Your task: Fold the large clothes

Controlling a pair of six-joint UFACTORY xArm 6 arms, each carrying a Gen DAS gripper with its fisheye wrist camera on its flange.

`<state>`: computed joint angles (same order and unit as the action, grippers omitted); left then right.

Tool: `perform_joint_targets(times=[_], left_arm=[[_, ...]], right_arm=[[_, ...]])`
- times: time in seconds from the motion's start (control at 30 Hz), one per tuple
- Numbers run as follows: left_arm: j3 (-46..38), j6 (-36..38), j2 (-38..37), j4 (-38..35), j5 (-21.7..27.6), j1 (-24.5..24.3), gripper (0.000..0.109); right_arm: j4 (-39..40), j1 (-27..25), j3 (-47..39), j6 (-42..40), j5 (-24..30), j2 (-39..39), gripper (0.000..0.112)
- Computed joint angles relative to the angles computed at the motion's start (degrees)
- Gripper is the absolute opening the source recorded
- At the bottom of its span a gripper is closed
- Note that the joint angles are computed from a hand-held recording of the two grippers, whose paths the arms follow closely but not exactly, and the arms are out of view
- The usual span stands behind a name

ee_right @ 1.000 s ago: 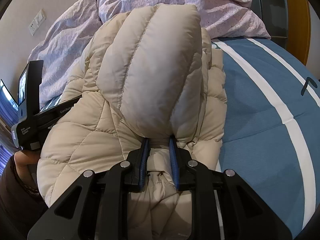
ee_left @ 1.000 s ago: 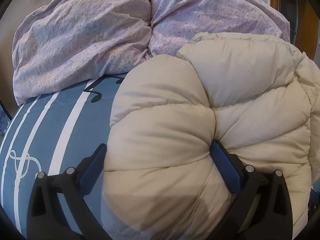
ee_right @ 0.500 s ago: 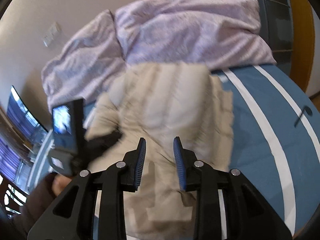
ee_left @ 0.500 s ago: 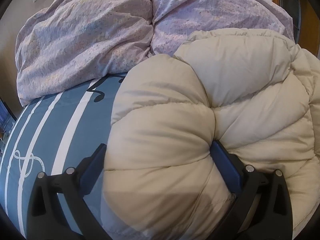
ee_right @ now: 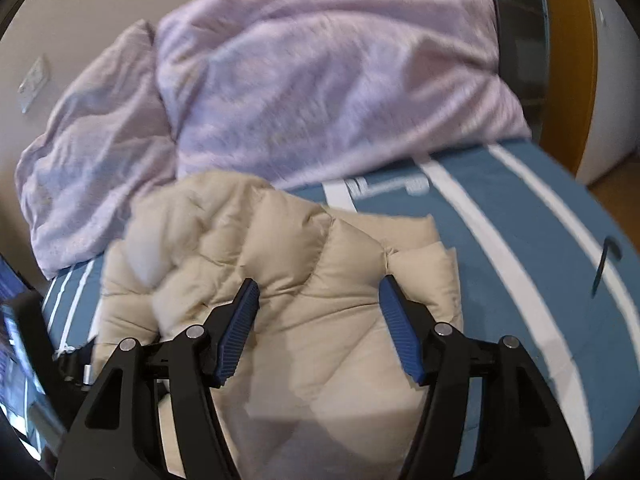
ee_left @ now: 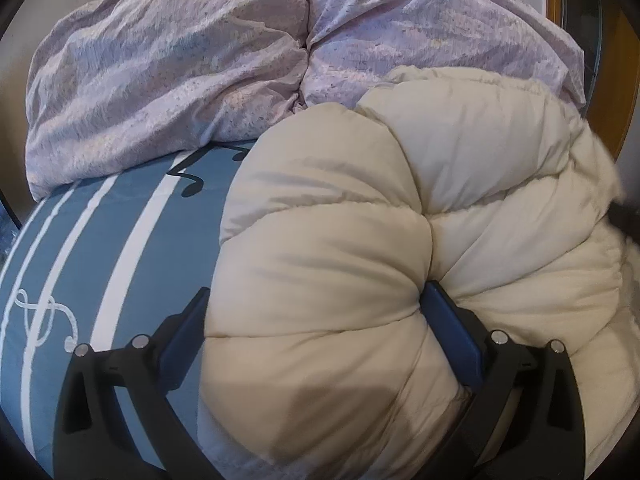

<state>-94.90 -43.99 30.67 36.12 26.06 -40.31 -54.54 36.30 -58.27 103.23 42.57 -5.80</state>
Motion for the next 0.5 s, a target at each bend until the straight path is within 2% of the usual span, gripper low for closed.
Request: perform_joint_targets(times=[0.17,0.3,0.5], left_arm=[[1.0,2.4,-0.1,-4.7,-2.8,0.7,0.101],[2.2,3.4,-0.6,-7.6,-5.0,1.2,0.101],[2.5,1.6,-0.7,-5.7,-5.6,1.1,0.101]], right_arm=[[-1.4,0.4,-1.0,0.6,2.1,3.2,0.066],[-3.3,-0.9,0.5,3.4,-0.6,3.5,0.068],[-2.2,-1.5,0.5,2.9,-1.7,3.9,0.07]])
